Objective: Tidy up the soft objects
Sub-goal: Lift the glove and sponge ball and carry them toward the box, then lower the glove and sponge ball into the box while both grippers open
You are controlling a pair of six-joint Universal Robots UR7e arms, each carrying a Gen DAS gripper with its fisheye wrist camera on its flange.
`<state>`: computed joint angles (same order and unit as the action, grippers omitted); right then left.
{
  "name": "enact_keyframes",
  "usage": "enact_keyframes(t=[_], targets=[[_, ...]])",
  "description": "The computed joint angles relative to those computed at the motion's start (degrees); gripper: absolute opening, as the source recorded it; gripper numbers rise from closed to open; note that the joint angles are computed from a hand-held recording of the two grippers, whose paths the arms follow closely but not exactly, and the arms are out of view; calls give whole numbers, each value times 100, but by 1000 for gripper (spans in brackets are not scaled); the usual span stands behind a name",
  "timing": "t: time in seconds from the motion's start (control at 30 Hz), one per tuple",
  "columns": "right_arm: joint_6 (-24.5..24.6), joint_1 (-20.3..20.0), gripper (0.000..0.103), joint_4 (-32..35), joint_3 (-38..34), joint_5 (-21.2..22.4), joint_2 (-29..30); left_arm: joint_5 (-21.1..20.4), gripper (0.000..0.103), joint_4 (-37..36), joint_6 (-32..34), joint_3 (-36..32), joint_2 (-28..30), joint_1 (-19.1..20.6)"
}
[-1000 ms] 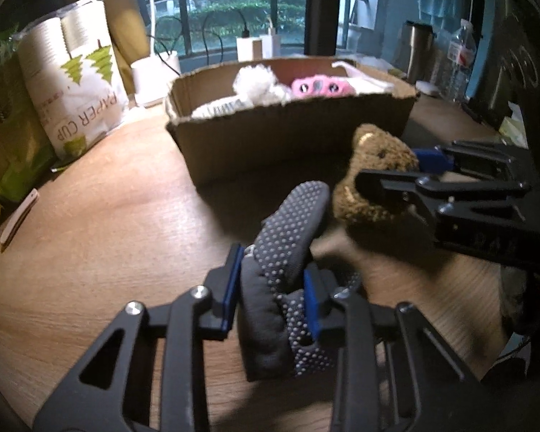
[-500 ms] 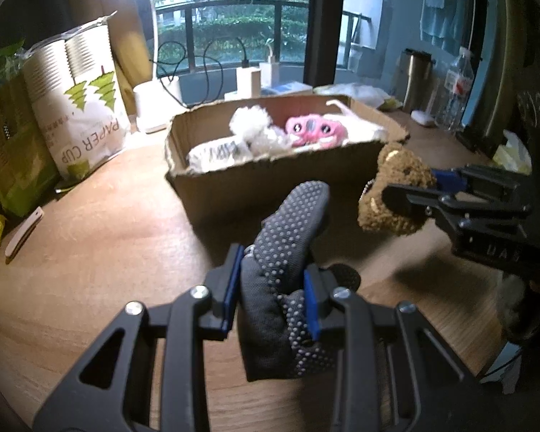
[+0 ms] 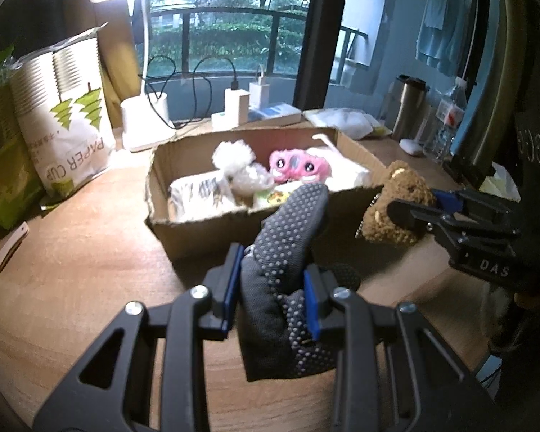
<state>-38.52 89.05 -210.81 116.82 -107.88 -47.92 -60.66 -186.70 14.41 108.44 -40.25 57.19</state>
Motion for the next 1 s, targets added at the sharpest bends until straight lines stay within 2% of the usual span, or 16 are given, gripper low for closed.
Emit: enact_keyframes(t=[0.27,0.43,1.0], targets=[[-54,-89,42,167,-91,148,-164,28,31,19,18,-270,143,-70],[-81,-212,43,231,-141,417,-246,30,31,23,102,-519,308,-86],[-103,-267,43,638,-716,554,-161,-185,31,134,266,-1262,643,-35]])
